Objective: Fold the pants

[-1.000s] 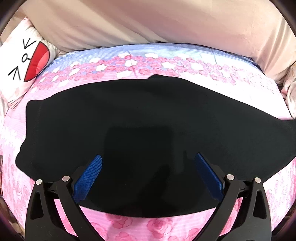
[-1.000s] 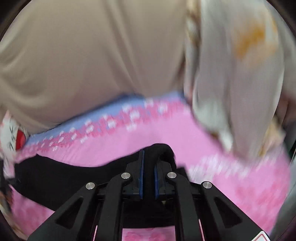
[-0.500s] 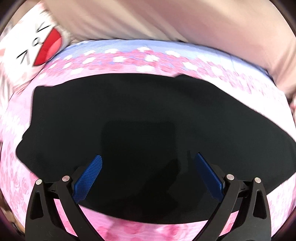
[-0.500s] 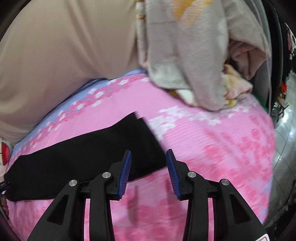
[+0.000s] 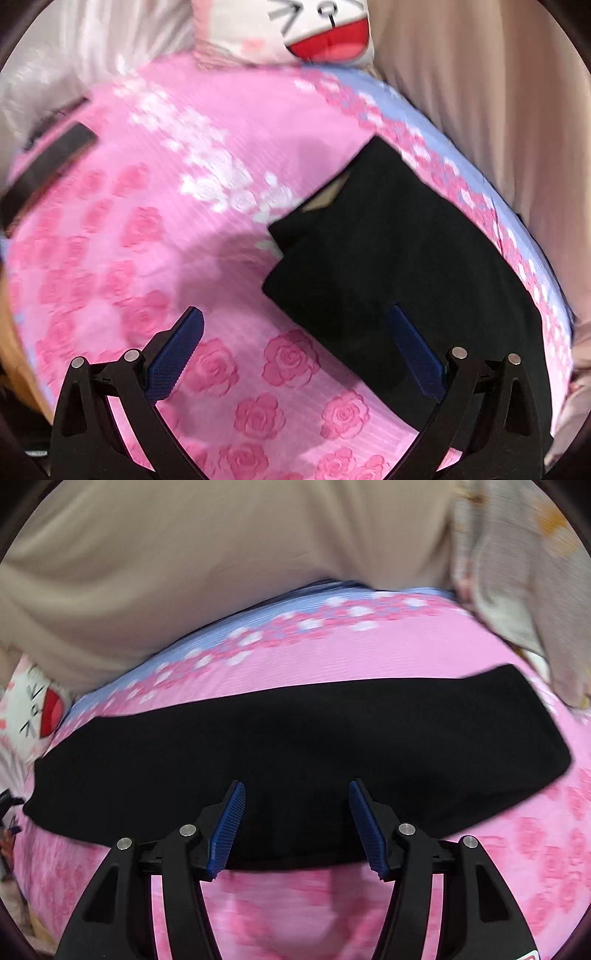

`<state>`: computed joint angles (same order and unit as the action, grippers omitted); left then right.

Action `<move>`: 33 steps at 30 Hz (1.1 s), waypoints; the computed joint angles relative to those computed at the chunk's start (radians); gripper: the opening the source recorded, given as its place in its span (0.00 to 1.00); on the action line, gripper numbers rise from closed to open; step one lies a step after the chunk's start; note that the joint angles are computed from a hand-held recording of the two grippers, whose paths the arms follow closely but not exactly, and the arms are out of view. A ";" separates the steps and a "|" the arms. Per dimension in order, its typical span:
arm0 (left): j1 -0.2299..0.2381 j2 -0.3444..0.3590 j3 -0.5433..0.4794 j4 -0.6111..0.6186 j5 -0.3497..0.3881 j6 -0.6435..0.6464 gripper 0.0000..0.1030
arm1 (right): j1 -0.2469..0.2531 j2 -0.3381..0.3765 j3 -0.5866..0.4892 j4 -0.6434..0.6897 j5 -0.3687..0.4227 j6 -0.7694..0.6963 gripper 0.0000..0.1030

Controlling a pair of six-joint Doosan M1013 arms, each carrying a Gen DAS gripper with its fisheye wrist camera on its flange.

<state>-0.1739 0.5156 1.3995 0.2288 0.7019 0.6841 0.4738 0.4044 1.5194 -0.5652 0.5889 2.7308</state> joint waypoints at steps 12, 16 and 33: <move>-0.022 0.121 -0.178 0.304 0.110 0.037 0.17 | 0.044 0.025 -0.045 -0.111 0.063 0.083 0.65; -0.070 0.097 -0.135 0.568 0.225 -0.169 0.77 | 0.036 -0.006 -0.002 -0.145 0.129 0.166 0.65; -0.244 0.078 -0.144 0.439 0.050 0.062 0.91 | -0.152 -0.047 0.076 -0.106 0.179 0.055 0.08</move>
<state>-0.4180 0.5938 1.2558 0.6680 0.7516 0.7457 0.3215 0.3575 1.5952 -0.6707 0.7681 2.7855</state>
